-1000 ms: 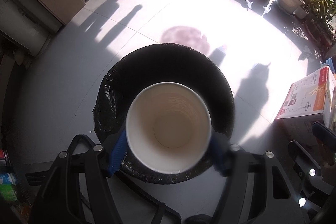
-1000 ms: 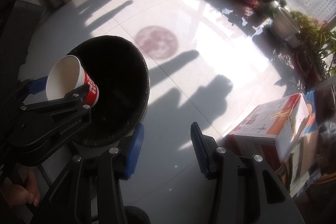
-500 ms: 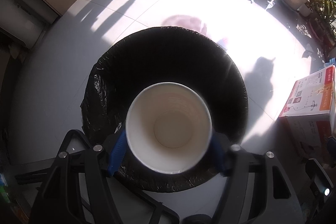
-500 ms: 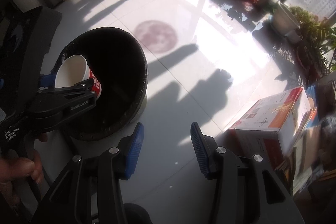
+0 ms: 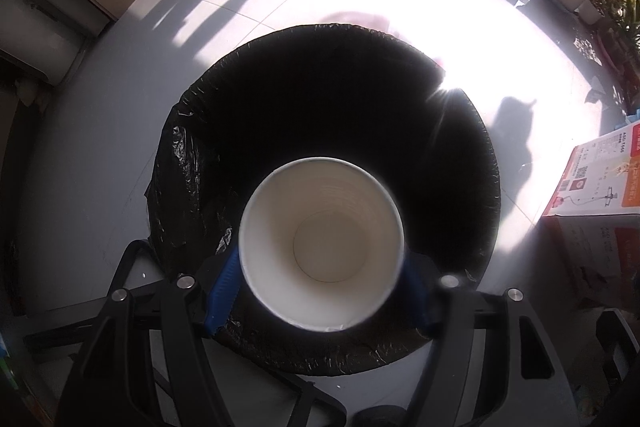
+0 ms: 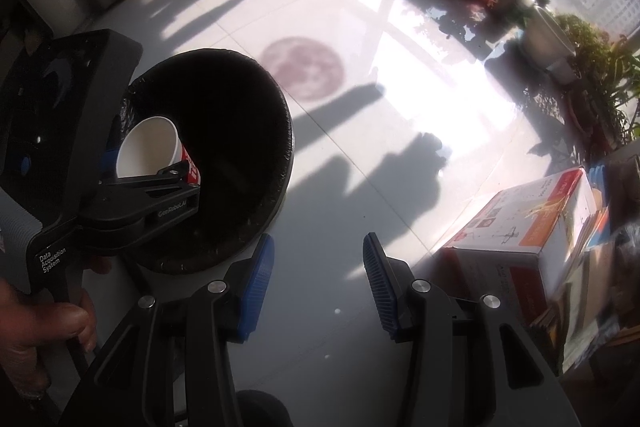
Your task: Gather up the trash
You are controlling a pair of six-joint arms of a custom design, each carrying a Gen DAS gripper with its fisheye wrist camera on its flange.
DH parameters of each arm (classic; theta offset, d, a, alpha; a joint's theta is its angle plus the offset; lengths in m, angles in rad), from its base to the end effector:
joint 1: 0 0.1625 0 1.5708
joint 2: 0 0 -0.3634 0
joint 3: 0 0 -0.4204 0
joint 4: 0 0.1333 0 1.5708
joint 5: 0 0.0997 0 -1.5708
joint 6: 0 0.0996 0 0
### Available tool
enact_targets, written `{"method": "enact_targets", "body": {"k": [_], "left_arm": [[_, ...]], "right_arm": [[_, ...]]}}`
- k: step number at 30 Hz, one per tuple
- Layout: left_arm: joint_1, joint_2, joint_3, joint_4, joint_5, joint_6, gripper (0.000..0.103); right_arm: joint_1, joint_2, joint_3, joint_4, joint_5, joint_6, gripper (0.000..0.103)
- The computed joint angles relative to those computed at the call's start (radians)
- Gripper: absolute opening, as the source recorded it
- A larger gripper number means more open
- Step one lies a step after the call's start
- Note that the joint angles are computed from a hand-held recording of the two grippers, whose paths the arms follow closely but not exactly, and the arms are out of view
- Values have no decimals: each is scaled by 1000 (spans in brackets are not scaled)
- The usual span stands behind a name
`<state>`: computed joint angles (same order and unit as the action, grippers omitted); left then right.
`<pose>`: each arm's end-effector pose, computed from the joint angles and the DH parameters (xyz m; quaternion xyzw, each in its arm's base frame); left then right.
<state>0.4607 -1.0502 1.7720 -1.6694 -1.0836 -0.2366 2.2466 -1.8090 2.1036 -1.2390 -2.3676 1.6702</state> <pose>-0.3911 -0.3950 0.0703 0.4577 0.8058 0.0894 0.3650 0.2714 -0.2393 0.2787 -0.3132 -0.8277 0.2302 0.4048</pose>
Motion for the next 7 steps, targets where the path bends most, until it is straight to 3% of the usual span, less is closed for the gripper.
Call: {"method": "enact_targets", "body": {"k": [7], "left_arm": [[9,-7,1,14,-1,-7,69]], "right_arm": [[-16,6,4,-20,2,-17,45]]}}
